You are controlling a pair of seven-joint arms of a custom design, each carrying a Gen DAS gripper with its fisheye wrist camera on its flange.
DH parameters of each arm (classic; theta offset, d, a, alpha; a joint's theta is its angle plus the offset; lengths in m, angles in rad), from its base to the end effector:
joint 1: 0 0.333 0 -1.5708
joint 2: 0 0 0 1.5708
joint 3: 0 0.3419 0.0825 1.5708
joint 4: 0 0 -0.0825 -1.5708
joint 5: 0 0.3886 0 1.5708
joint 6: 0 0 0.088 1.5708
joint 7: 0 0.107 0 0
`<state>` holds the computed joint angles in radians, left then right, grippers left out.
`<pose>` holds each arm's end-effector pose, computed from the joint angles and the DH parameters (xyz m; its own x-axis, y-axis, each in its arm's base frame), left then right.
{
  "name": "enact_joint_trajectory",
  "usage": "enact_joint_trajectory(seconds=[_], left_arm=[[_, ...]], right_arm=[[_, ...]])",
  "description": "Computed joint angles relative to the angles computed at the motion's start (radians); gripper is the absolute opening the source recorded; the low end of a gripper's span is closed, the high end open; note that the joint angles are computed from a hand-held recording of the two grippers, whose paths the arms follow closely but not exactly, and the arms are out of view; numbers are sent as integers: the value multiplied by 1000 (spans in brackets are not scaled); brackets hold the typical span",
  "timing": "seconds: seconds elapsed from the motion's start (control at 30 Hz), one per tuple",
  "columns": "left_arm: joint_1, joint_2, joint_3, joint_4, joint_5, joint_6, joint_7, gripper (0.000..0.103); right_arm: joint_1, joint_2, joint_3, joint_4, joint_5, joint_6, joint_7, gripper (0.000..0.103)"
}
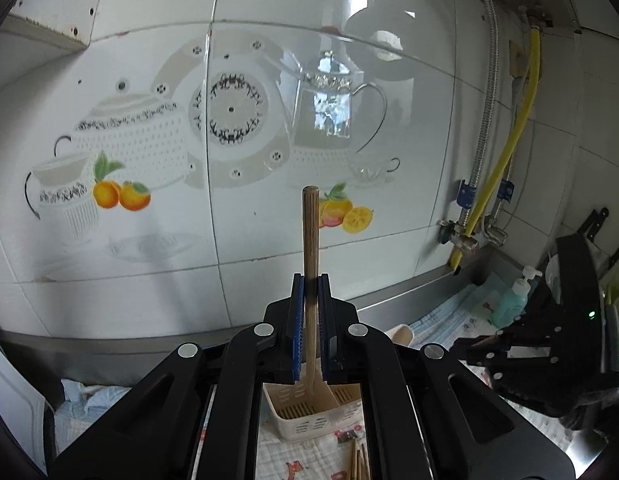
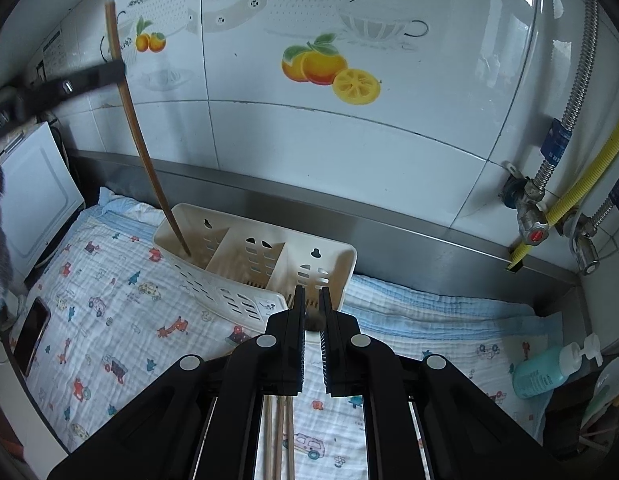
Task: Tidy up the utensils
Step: 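Open the left tool into the holder while the right tool releases its chopstick there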
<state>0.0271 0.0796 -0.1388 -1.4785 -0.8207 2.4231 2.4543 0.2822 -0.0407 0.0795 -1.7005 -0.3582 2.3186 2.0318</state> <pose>0.6314 -0.0690 0.7541 -0.6017 -0.7956 0.0701 -0.3845 0.2116 -0.8985 0.5614 0.2066 0.6960 0.0329 -0.9975 0.0626 -0.7433 -0.0663 -0.6657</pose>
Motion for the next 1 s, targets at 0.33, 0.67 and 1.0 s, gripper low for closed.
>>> enact_joint_trajectory(seconds=[0.33,0.67,1.0], left_arm=[[11,38,1,-6,74,-27,-87,8],[30,-62,23,-116,-13,-19,0,8],[15,-245,117,-371,-105,-67,138,17]], right_arm=[[-21,-108,13,-114,-90,95,120,27],[-63,-299,87,-325,-253,177,343,49],[-76,-476,171,-578,-318,207,525,50]])
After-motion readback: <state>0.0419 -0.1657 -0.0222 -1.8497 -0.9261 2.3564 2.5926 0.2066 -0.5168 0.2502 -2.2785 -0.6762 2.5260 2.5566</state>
